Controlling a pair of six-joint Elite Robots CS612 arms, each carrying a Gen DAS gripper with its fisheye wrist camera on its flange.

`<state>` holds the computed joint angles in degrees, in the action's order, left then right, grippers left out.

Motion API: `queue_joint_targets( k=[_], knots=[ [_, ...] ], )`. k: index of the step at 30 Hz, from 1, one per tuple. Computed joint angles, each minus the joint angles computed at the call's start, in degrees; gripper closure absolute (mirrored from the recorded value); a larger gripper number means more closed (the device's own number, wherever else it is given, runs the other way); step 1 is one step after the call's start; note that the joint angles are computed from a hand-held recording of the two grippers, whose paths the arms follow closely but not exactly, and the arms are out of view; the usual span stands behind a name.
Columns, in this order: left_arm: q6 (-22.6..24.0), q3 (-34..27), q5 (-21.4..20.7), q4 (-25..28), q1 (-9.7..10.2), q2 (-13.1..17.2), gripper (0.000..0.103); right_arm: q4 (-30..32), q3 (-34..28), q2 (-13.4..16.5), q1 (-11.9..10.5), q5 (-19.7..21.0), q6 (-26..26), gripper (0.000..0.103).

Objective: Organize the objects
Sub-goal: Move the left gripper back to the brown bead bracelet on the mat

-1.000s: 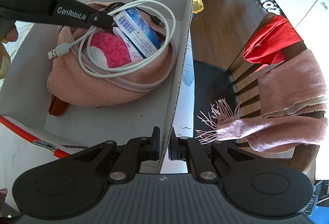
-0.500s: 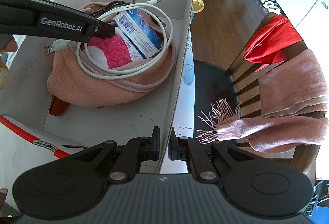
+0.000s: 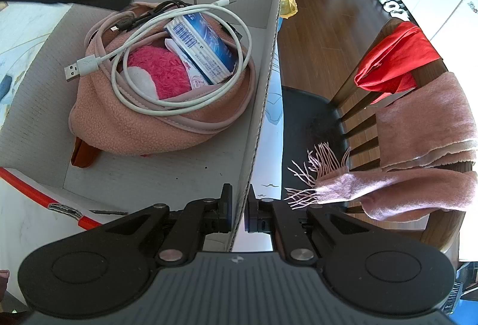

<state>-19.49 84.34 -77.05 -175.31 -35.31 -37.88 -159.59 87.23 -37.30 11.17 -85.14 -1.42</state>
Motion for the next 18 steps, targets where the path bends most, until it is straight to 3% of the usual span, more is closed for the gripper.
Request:
queue_joint_targets(
  k=[10,18],
  knots=[
    [-1.7,3.6,3.5,-2.2,0.98,-2.2,0.005,0.1,-0.1,0.1,0.0,0.0,0.1,0.097],
    [-5.0,5.5,6.2,-1.6,2.66,-3.2,0.003,0.0,0.1,0.0,-0.1,0.0,0.2,0.097]
  ],
)
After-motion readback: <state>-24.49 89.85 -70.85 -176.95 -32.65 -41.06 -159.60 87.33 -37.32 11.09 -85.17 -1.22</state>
